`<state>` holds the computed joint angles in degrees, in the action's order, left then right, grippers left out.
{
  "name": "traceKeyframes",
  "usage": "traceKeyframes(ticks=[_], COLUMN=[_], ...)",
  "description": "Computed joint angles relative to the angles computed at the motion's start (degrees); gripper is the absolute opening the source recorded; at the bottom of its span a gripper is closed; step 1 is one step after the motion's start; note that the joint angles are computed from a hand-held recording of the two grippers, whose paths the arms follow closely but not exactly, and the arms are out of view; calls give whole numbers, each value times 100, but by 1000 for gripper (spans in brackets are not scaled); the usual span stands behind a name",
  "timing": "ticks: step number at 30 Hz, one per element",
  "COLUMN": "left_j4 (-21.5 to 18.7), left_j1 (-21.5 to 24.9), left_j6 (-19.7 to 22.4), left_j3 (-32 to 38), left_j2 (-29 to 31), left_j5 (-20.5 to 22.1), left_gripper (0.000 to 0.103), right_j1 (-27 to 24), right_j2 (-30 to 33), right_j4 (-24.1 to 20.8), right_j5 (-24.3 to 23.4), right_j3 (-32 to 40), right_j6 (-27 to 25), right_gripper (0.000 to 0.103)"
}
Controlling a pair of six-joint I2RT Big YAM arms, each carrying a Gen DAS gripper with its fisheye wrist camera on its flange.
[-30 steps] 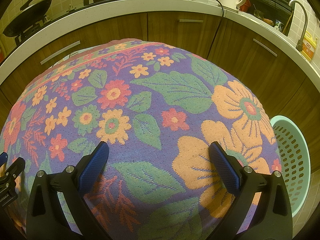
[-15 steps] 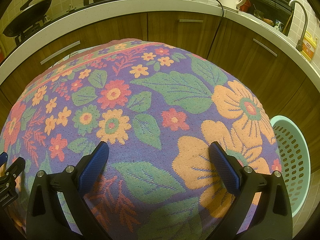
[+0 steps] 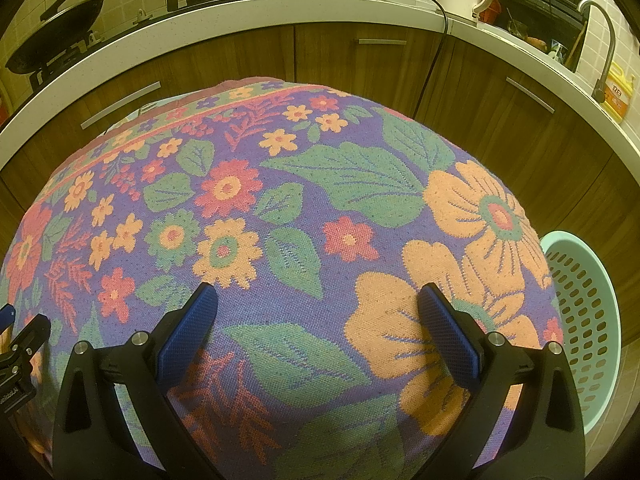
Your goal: Collect trash
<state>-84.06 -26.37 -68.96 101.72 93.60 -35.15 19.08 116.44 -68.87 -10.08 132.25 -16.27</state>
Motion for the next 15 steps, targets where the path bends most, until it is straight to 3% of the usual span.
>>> traceKeyframes(ticks=[15], left_j4=[6], left_j1=[8], left_j6=[7], left_j3=[0], left_j2=[2], left_j5=[6], left_gripper=[96], right_j1=[2], right_j2=[-7], right_j4=[10], right_j5=[3], right_j3=[-14], right_j6=[4], right_gripper=[96])
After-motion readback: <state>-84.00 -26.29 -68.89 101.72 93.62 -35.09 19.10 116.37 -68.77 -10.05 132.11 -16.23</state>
